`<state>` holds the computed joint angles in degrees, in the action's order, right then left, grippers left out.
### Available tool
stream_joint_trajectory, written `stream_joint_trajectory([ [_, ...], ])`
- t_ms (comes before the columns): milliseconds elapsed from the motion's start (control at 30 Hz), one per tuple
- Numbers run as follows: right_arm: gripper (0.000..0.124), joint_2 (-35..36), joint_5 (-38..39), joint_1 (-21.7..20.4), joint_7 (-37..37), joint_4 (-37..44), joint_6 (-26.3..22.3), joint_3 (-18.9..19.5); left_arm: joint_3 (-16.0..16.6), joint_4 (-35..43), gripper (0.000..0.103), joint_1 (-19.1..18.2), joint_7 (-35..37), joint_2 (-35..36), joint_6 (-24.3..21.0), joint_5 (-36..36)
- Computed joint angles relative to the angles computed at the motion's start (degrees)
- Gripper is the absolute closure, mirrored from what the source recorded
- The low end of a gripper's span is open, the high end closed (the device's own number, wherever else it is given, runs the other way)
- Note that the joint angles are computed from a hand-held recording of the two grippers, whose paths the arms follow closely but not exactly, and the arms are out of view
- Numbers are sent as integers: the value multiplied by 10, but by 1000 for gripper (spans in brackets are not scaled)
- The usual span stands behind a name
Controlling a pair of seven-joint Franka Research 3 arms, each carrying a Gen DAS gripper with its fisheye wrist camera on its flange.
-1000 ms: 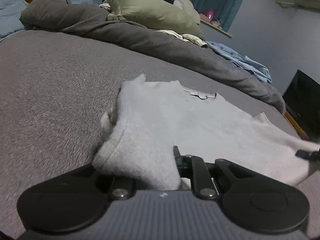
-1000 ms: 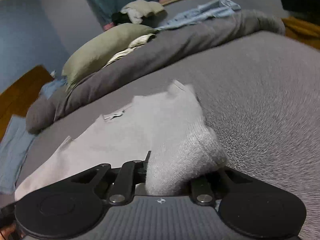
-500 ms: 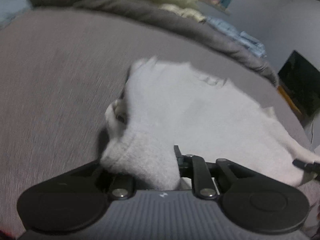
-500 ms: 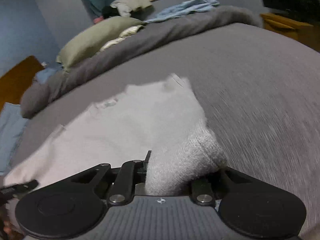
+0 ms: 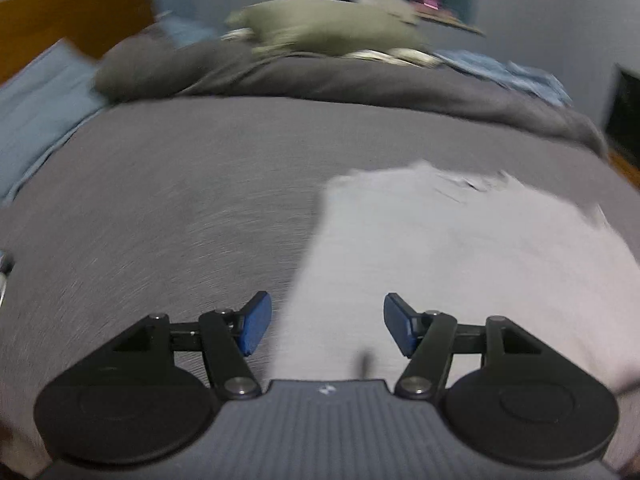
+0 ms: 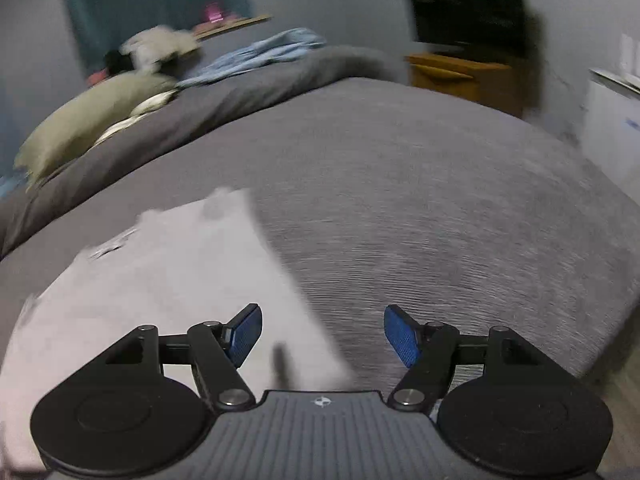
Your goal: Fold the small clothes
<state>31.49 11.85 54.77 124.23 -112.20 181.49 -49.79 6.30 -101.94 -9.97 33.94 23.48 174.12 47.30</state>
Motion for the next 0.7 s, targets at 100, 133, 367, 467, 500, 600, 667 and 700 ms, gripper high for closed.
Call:
stream_joint_trajectory([
  [100,54,-5,-23,-73,-67,19,71,91,8,32,34,-28,17,29,6,44],
  [133,54,8,-41,-96,-96,30,101,121,-4,41,33,-24,44,41,9,44],
  [367,55,38,-175,-267,-249,85,139,313,12,107,10,-55,101,120,19,8],
  [467,50,48,-162,-296,-268,98,141,335,-22,110,7,-22,130,127,20,-48],
  [500,50,58,-141,-291,-267,113,133,325,-16,114,7,-26,131,131,21,-57],
  [600,50,73,-92,-296,-265,138,123,319,-1,137,5,-36,137,150,22,-78],
  [667,50,84,-71,-299,-272,156,117,320,-2,159,4,-33,145,167,20,-96],
  [700,50,94,-60,-300,-274,168,118,321,-1,163,4,-33,148,171,23,-102],
])
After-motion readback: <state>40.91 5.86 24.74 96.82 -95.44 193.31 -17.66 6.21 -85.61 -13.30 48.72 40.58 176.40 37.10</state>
